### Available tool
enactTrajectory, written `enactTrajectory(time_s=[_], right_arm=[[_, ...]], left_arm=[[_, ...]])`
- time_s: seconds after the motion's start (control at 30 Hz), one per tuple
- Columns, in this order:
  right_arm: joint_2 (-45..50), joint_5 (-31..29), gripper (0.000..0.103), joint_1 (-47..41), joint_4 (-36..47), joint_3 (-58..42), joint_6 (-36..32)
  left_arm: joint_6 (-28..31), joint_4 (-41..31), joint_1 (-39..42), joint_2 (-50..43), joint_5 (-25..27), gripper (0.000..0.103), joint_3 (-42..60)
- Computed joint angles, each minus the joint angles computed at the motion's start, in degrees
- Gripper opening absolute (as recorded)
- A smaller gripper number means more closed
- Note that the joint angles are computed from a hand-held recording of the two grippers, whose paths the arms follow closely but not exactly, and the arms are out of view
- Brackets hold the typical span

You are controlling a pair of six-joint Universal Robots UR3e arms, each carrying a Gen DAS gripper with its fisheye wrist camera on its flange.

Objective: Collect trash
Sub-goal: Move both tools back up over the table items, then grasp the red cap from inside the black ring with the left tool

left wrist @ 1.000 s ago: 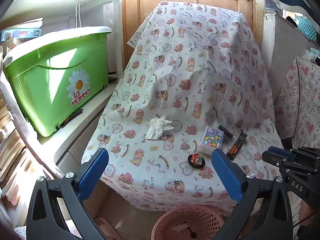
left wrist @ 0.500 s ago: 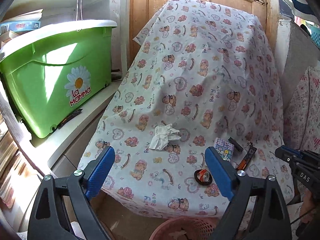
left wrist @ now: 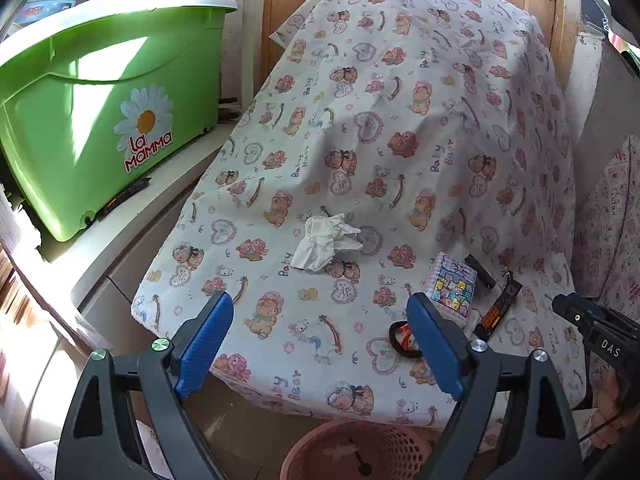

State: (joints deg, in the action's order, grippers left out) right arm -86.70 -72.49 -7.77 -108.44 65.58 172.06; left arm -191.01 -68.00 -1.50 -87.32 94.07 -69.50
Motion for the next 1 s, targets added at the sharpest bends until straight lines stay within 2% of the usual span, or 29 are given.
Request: enactTrajectory(time_s=[0.07, 0.1, 0.23, 0.3, 0.37, 0.43, 0.6, 0.7, 0.73, 0.83, 0.93, 1.0], right_arm=[[0.32, -0.31, 0.045, 0.19, -0.13, -0.30, 0.24], [0.35, -0.37, 0.045, 0.24, -0.36, -0.25, 0.36], [1.07, 0.05, 0.047, 0.13, 0.40, -1.22, 0.74], [1.36, 0.21, 0.047, 0.03, 0.79, -1.57, 1.16], [1.58, 0.41, 0.047, -0.09, 1.31, -1.83, 1.55], [1.84, 0.35, 0.048, -0.09, 1.64, -2.09, 1.90], [2.08, -0.80, 0.049, 0.46, 1.61, -2.03, 2.32], [2.17, -0.82, 0.049, 0.20, 2.17, -2.28, 2.76], [2.18, -0.45, 0.049, -0.06, 2.33, -2.35, 2.85], [2.51, -0.27, 0.049, -0.20, 2.73, -2.72, 3.16], [3.00, -1.36, 0.049, 0.27, 2.80, -3.01, 3.49], [3.35, -1.33, 0.049, 0.30, 3.28, -3.53, 3.70]], left_arm=[[-0.20, -1.99, 0.41, -1.20, -0.28, 0.072, 1.58], [-0.24, -2.45, 1.06, -1.30, -1.56, 0.070, 1.74], [-1.07, -4.54, 2.09, -2.27, -3.85, 0.068, 3.38], [-0.94, -4.75, 1.52, -3.01, -3.23, 0.070, 4.17], [-0.57, -6.06, 1.70, -3.89, -4.55, 0.081, 5.45], [-0.98, -7.72, 1.91, -4.79, -5.76, 0.086, 6.68], [-1.52, -13.10, 2.40, -7.87, -8.19, 0.086, 10.80], [-2.18, -13.73, 3.96, -7.82, -12.15, 0.086, 10.50], [-2.17, -14.26, 4.43, -8.16, -13.61, 0.084, 10.94], [-1.65, -17.43, 4.30, -11.45, -15.96, 0.061, 15.46], [-0.72, -19.85, 4.81, -13.16, -20.87, 0.052, 17.36], [-0.06, -22.39, 3.79, -14.90, -21.59, 0.045, 19.70]])
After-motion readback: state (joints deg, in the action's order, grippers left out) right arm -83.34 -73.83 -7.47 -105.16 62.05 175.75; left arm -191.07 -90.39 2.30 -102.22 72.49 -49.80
